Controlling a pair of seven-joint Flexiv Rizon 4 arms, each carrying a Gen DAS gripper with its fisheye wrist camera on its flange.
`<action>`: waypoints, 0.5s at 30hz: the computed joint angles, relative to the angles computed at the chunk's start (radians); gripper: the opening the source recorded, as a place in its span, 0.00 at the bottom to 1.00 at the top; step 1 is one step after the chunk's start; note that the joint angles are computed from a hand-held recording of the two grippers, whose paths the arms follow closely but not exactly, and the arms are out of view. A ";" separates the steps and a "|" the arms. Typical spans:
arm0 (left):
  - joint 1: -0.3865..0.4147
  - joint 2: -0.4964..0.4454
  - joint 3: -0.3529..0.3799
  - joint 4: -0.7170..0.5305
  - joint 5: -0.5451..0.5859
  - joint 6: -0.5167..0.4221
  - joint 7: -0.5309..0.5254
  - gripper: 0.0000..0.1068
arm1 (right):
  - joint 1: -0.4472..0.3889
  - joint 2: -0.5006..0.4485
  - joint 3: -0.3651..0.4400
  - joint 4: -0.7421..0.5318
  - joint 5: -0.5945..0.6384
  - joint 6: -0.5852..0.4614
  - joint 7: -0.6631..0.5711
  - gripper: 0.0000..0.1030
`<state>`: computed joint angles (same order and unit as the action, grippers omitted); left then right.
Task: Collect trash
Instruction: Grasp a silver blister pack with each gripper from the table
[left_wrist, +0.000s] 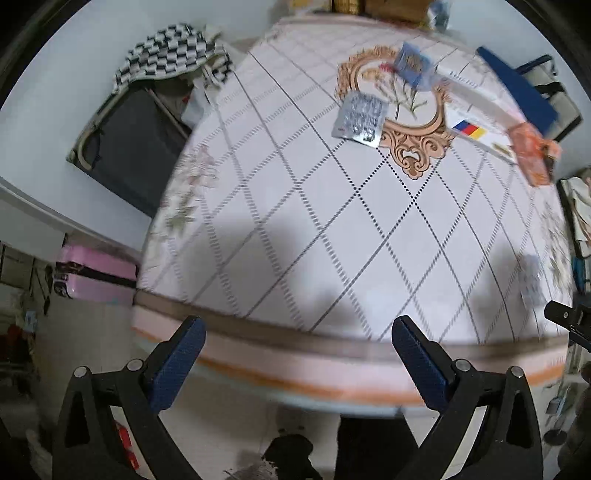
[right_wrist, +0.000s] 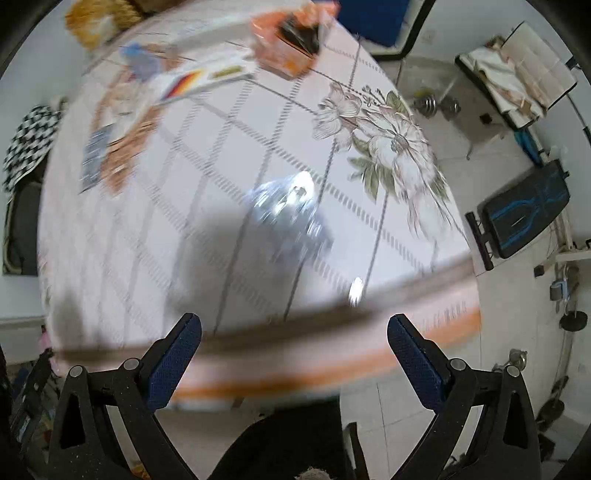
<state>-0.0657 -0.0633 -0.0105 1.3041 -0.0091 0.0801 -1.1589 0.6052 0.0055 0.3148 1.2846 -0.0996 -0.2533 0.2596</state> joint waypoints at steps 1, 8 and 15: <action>-0.014 -0.029 -0.017 -0.021 0.034 -0.007 -0.033 0.96 | -0.017 0.009 -0.010 0.029 0.017 0.025 -0.024 0.99; -0.082 -0.164 -0.035 -0.172 0.122 -0.094 -0.153 0.96 | -0.079 -0.054 -0.054 0.043 0.053 0.038 -0.229 0.74; -0.120 -0.328 -0.029 -0.410 0.131 -0.152 -0.184 0.96 | -0.082 -0.095 -0.076 -0.015 -0.005 0.065 -0.300 0.58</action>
<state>-0.1854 -0.3914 -0.0396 0.8941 0.1222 -0.0718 -1.3432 0.5232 -0.0895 0.2384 1.2696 -0.1045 -0.1878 -0.0408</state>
